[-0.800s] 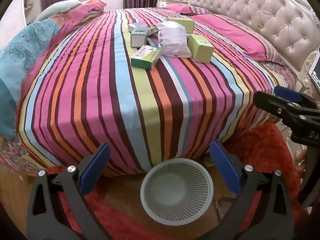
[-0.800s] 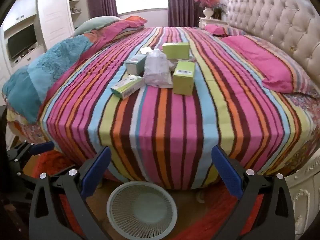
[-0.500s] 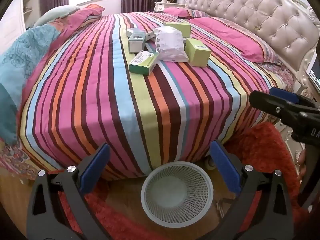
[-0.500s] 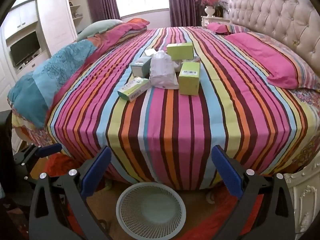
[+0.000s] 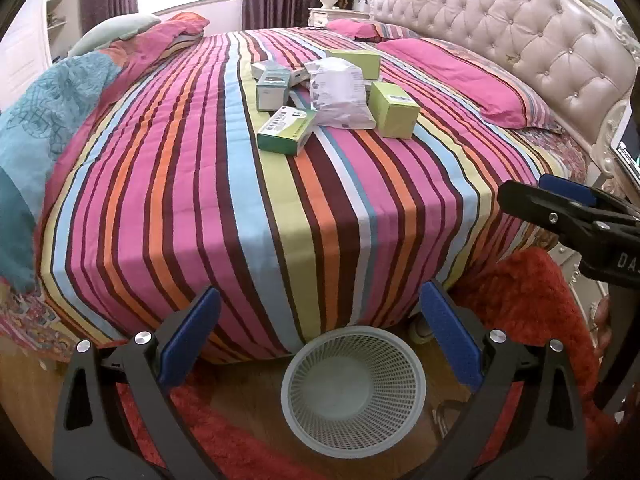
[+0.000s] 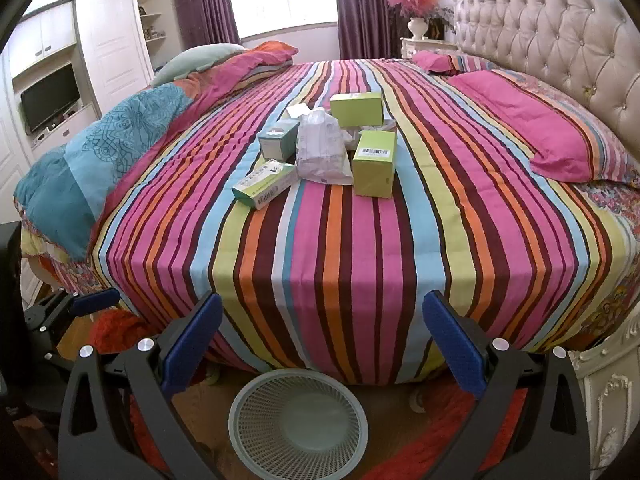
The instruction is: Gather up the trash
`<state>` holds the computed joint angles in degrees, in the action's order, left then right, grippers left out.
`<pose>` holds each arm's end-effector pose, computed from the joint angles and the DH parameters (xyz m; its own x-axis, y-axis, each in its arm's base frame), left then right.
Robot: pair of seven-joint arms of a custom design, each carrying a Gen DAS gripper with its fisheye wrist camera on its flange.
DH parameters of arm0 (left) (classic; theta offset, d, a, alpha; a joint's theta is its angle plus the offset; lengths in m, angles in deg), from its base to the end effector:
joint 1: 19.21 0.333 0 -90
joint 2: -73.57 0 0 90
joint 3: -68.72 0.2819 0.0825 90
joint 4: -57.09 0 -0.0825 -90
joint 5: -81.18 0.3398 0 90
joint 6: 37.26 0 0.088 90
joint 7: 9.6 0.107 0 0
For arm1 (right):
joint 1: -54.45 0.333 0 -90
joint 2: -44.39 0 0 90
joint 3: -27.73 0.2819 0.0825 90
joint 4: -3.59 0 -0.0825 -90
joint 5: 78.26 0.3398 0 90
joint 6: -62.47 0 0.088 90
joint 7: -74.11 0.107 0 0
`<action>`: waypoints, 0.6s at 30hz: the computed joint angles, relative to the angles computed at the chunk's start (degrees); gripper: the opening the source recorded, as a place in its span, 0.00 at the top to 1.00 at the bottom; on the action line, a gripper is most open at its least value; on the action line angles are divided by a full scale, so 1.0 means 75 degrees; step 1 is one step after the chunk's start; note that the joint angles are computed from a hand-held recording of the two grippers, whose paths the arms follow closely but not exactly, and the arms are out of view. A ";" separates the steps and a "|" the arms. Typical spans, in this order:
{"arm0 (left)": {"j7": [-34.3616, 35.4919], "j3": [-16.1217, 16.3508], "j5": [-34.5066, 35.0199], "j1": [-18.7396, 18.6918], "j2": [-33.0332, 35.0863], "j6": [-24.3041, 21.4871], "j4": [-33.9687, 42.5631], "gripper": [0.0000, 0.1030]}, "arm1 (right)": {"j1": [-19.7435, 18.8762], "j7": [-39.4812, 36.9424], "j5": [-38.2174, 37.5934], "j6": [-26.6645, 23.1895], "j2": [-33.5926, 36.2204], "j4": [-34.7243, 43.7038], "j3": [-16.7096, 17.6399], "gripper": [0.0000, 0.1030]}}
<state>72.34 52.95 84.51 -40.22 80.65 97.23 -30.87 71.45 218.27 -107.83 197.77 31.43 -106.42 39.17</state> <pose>0.4853 -0.3478 0.6308 -0.5100 -0.8577 0.0654 -0.6837 0.3581 -0.6359 0.4387 0.2430 0.6363 -0.1454 -0.9840 -0.1026 -0.6663 0.1741 -0.7251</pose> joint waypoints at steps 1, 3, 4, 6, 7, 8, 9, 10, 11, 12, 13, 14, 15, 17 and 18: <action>0.0002 0.0002 0.0006 -0.0001 0.0000 -0.0005 0.0005 0.06 | 0.0000 -0.0003 -0.0016 -0.0006 0.0003 0.0004 0.0004 0.07; 0.0003 0.0002 0.0004 -0.0003 0.0006 -0.0001 0.0017 0.06 | -0.0001 -0.0014 -0.0030 -0.0003 -0.0006 -0.0005 -0.0001 0.07; -0.0005 0.0001 0.0003 -0.0006 0.0009 -0.0010 0.0022 0.06 | -0.0007 -0.0003 -0.0061 -0.0012 -0.0010 -0.0003 0.0007 0.07; -0.0008 -0.0001 -0.0007 -0.0009 0.0018 -0.0032 0.0048 0.06 | -0.0015 0.0011 -0.0088 -0.0009 -0.0019 -0.0014 0.0006 0.07; 0.0001 -0.0001 -0.0013 -0.0009 0.0028 -0.0042 0.0067 0.06 | -0.0016 0.0015 -0.0088 -0.0014 -0.0014 -0.0006 0.0008 0.07; -0.0006 0.0000 -0.0002 -0.0013 0.0027 -0.0037 0.0063 0.06 | -0.0012 -0.0001 -0.0075 -0.0017 -0.0015 -0.0010 0.0002 0.07; -0.0013 0.0001 0.0003 -0.0016 0.0041 -0.0052 0.0086 0.06 | -0.0007 -0.0001 -0.0078 -0.0036 -0.0015 -0.0005 0.0011 0.07; -0.0011 0.0002 0.0000 -0.0014 0.0020 -0.0027 0.0048 0.06 | -0.0001 -0.0023 -0.0068 -0.0036 -0.0021 -0.0016 0.0007 0.07; -0.0012 0.0002 -0.0004 -0.0013 0.0015 -0.0010 0.0034 0.06 | 0.0004 -0.0037 -0.0065 -0.0044 -0.0026 -0.0016 0.0009 0.07; -0.0022 0.0003 -0.0005 -0.0013 0.0012 0.0007 0.0028 0.06 | 0.0006 -0.0032 -0.0078 -0.0066 -0.0004 0.0015 0.0024 0.07; -0.0023 0.0002 -0.0019 -0.0010 0.0006 0.0025 0.0019 0.06 | 0.0011 -0.0016 -0.0101 -0.0095 0.0012 0.0044 0.0042 0.07; -0.0030 0.0001 -0.0032 -0.0008 -0.0002 0.0043 0.0005 0.06 | 0.0017 -0.0008 -0.0121 -0.0105 0.0006 0.0047 0.0045 0.07; -0.0058 0.0001 -0.0032 -0.0011 0.0000 0.0062 0.0004 0.06 | 0.0019 0.0015 -0.0147 -0.0118 0.0000 0.0051 0.0053 0.07; -0.0065 0.0001 -0.0075 0.0001 -0.0019 0.0090 -0.0027 0.06 | 0.0018 0.0067 -0.0202 -0.0153 -0.0005 0.0079 0.0067 0.07; -0.0051 -0.0002 -0.0111 0.0009 -0.0022 0.0091 -0.0026 0.06 | 0.0015 0.0104 -0.0240 -0.0160 -0.0003 0.0093 0.0075 0.07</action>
<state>71.96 52.94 83.68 -40.16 80.49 97.92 -31.07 71.56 219.05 -109.63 196.57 31.40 -105.72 39.73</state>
